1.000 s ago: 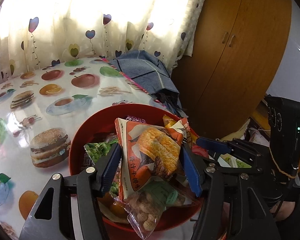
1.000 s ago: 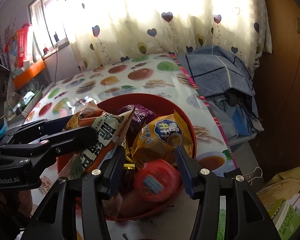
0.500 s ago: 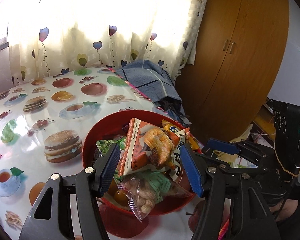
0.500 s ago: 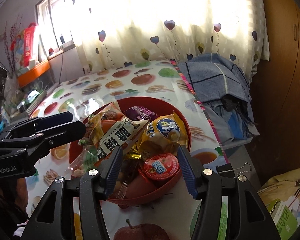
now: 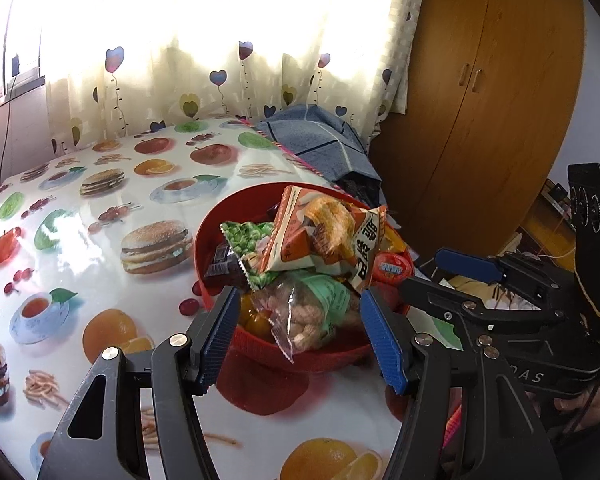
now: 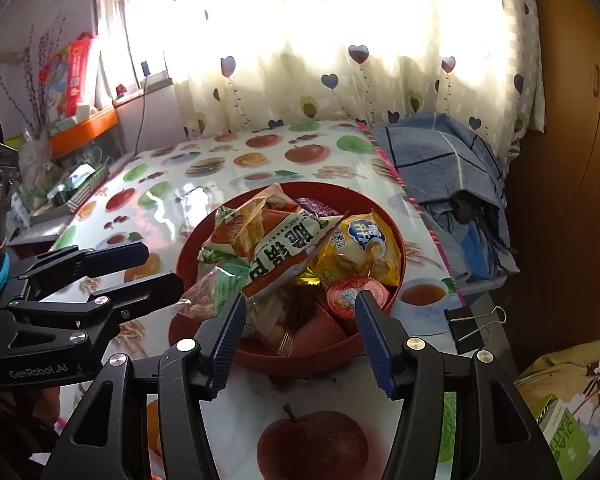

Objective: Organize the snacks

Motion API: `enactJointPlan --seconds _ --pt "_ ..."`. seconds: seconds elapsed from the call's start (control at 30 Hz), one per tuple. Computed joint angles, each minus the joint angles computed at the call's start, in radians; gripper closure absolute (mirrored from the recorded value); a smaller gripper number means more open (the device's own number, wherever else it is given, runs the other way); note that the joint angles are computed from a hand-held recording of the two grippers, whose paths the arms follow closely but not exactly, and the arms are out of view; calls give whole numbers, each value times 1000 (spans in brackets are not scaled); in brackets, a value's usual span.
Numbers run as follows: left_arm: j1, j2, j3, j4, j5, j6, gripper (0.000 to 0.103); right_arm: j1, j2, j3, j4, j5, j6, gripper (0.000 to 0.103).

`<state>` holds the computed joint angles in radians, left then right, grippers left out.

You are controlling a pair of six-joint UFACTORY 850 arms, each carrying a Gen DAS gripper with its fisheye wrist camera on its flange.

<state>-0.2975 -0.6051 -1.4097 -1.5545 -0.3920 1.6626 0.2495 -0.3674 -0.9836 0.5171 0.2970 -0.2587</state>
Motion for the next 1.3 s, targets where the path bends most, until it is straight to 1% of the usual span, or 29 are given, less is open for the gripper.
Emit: enactJointPlan --seconds 0.17,0.27,0.53,0.97,1.3 --pt "0 21 41 -8 29 -4 40 18 8 20 47 8 -42 47" --pt "-1 29 61 7 36 -19 40 25 10 32 40 9 -33 47" --pt "-11 52 106 -81 77 76 40 43 7 44 75 13 -69 47" --pt "-22 59 120 -150 120 154 40 41 -9 33 99 1 -88 47" --pt "-22 46 106 -83 115 89 40 40 -18 24 129 -8 -114 47"
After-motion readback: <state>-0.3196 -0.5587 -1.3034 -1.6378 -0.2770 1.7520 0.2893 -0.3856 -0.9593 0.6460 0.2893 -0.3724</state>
